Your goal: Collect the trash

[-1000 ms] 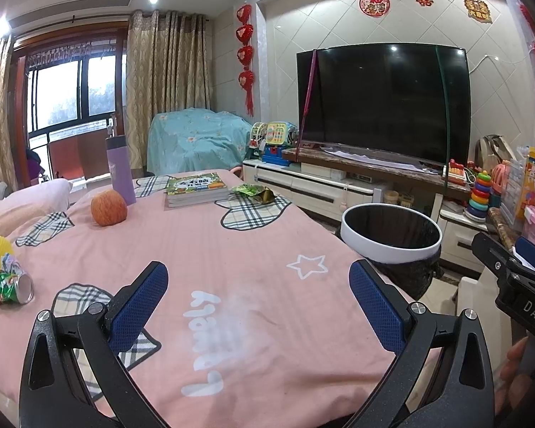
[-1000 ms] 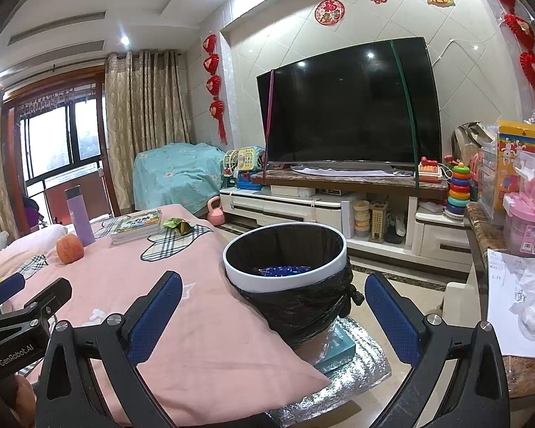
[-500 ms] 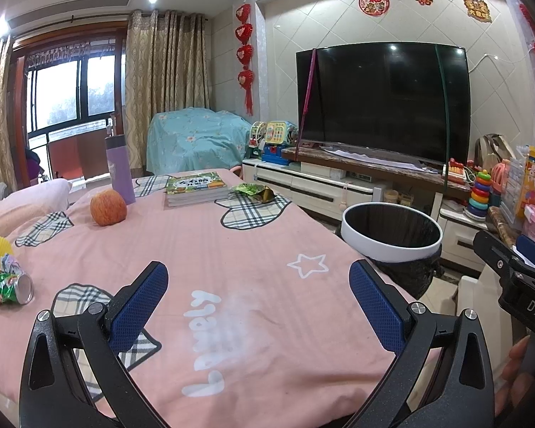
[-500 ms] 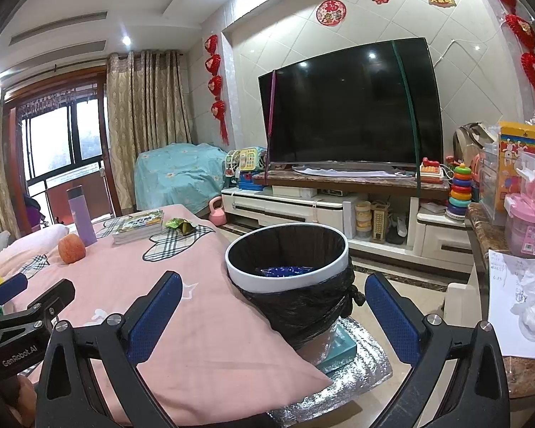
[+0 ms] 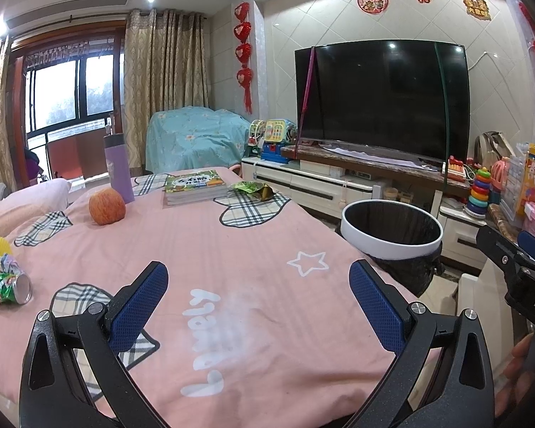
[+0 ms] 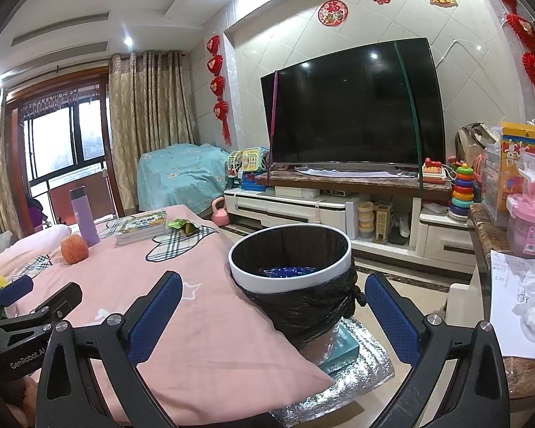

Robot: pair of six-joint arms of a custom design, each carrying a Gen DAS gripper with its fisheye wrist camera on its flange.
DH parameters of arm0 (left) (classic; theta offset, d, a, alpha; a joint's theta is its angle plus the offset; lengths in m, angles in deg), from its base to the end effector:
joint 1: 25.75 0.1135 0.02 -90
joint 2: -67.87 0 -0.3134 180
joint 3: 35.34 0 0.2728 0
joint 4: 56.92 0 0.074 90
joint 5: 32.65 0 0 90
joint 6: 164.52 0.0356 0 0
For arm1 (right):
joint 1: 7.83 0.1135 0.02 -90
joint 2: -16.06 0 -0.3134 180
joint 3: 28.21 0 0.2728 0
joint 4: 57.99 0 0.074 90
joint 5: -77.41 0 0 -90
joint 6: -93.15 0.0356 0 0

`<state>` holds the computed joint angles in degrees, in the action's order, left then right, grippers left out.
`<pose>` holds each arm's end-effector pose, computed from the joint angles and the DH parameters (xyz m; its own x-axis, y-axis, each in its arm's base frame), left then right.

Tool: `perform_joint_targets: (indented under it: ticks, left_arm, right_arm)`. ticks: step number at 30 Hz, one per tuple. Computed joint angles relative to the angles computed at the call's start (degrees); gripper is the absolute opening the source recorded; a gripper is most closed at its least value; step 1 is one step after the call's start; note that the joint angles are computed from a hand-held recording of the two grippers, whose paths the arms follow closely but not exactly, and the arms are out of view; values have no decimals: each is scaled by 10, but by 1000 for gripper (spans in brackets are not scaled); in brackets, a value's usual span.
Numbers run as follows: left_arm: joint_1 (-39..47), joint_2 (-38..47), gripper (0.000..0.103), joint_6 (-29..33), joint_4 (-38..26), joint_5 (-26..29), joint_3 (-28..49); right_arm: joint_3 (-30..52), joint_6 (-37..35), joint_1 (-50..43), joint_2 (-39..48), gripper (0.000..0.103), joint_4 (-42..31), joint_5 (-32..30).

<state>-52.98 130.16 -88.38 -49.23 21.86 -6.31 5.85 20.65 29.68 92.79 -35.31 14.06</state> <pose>0.1831 -0.0710 0.1969 -0.3503 -0.0391 -0.9358 -0.1823 0.9829 0.0272 0.2065 0.1384 0.1975 -0.3217 0.0919 -0.9424 -0.1186 0.9835 0.1363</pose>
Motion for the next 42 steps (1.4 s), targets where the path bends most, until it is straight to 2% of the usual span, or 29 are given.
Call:
perform_joint_targets:
  ticks: [42]
  left_arm:
    - [10, 39, 103, 11, 30, 23, 2]
  right_arm:
    - [-9, 12, -30, 6, 103, 18, -43]
